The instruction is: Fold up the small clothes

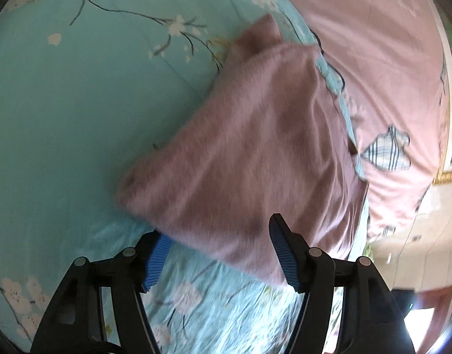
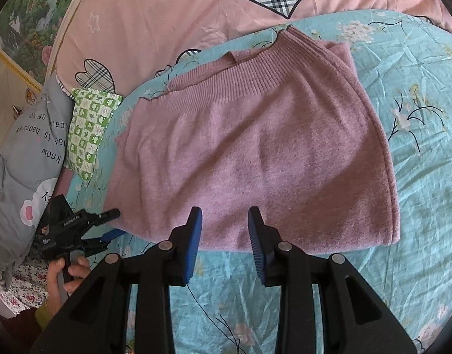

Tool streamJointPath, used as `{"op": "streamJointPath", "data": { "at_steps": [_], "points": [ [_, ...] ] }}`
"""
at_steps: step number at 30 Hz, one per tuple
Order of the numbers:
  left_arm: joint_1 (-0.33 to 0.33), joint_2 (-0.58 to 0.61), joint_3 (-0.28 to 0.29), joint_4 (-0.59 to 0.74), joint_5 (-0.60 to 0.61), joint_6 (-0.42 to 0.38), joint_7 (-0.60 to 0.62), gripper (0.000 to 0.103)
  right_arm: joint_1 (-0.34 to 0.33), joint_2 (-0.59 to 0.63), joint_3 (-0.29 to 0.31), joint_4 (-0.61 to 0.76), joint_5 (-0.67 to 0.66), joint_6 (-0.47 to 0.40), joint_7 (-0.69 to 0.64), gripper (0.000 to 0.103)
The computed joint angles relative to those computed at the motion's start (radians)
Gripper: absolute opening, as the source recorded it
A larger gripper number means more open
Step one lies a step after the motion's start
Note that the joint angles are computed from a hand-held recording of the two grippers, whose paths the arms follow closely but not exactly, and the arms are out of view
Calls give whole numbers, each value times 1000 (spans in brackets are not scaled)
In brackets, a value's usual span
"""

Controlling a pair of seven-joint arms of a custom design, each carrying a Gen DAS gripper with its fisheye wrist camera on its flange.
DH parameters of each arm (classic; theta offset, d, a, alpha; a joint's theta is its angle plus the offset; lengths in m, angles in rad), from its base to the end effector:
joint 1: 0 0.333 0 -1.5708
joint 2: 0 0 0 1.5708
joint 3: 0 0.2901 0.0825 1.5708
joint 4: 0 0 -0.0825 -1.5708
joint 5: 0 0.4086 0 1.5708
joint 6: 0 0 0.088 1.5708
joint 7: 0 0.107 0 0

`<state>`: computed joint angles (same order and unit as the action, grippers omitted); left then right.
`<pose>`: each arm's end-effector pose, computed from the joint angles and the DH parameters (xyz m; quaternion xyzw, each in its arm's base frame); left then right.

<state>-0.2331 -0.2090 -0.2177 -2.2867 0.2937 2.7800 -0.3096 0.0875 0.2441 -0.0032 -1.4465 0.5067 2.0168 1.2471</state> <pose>0.4913 -0.2565 0.4778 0.9171 -0.1815 0.3547 0.0158 0.6794 0.0862 0.5618 -0.7600 0.5830 0.0248 0.2861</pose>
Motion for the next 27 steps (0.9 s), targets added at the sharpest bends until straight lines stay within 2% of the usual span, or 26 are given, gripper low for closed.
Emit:
{"op": "streamJointPath", "data": {
  "at_steps": [4,7,8,9,10,11,12,16,20,25,27],
  "points": [
    [74,13,-45,5,167,17,-201,66,-1,23,-1,28,-6,-22,14,34],
    [94,24,-52,17,259,5,-295,64,-1,32,0,40,-9,-31,15,34],
    [91,31,-47,28,269,-8,-295,62,-3,36,0,46,-7,-36,14,34],
    [86,38,-42,45,275,-31,-280,52,-1,30,0,37,-8,-30,17,34],
    [80,46,-35,59,277,-44,-257,44,-2,33,0,40,-8,-31,18,34],
    [74,50,-26,62,272,-41,-230,28,0,30,0,35,-9,-27,22,34],
    [70,57,-19,74,272,-42,-202,24,-2,32,0,37,-8,-28,23,34],
    [49,93,-18,175,265,-157,-80,19,-9,47,-4,50,-6,-29,33,34],
    [28,138,-24,293,297,-219,53,13,-21,67,-5,70,7,-28,40,34],
    [-21,279,-36,534,330,-275,310,10,-41,110,-5,125,26,-32,55,34],
    [-49,373,-41,665,321,-290,442,10,-53,136,-1,166,43,-39,55,34]
  ]
}}
